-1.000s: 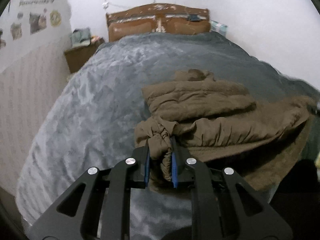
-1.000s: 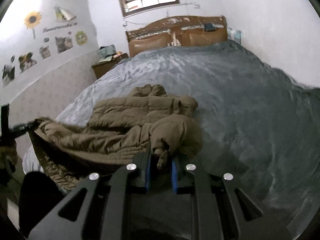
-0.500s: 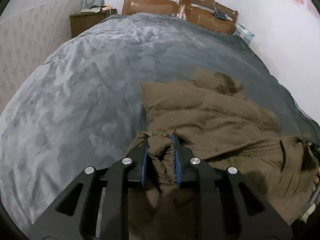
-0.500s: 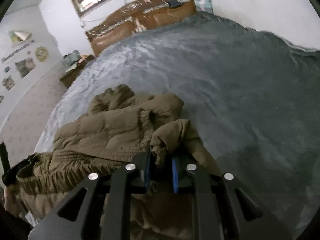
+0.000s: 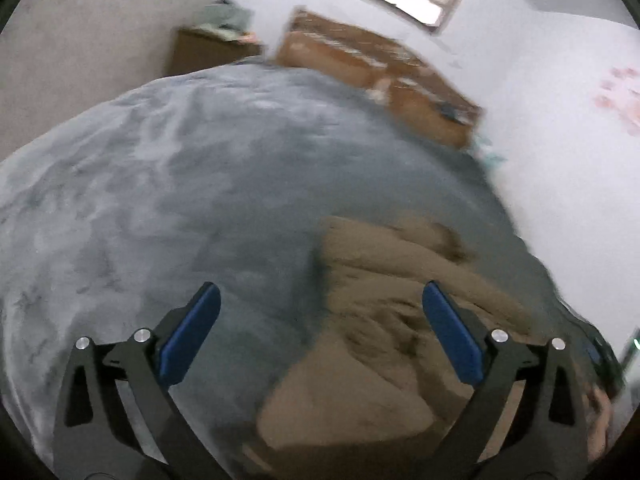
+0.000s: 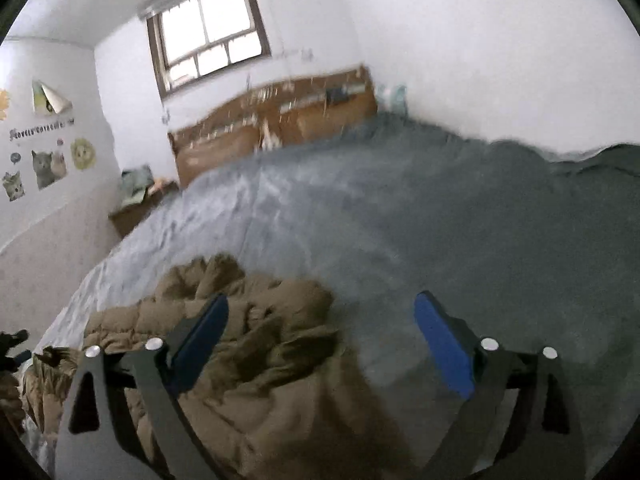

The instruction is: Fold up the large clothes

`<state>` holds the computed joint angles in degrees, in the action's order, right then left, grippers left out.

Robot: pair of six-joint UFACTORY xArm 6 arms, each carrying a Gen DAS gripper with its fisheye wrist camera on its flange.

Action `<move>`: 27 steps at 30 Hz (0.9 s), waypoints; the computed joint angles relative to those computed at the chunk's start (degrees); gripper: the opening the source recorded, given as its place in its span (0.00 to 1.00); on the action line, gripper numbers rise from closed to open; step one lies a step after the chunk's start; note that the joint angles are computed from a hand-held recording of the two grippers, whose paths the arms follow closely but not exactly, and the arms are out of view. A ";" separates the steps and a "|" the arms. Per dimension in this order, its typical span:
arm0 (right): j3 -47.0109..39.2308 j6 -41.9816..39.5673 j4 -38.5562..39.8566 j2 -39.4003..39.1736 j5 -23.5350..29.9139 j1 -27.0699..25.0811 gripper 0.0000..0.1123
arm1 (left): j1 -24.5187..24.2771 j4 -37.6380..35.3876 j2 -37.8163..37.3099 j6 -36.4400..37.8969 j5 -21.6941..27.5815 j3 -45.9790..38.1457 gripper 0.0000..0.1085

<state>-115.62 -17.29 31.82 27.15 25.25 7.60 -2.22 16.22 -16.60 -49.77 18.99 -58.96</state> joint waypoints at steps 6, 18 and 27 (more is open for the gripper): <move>-2.40 -9.75 11.17 0.98 16.74 -3.53 0.88 | -7.65 2.90 -0.48 10.62 12.54 -1.48 0.92; -6.55 -10.33 3.12 4.27 23.83 -0.50 0.32 | -9.31 -2.41 6.67 16.03 12.58 -5.53 0.61; 13.35 -17.75 10.61 -10.51 6.39 0.34 0.23 | -7.70 20.30 -4.30 -4.49 5.42 3.48 0.16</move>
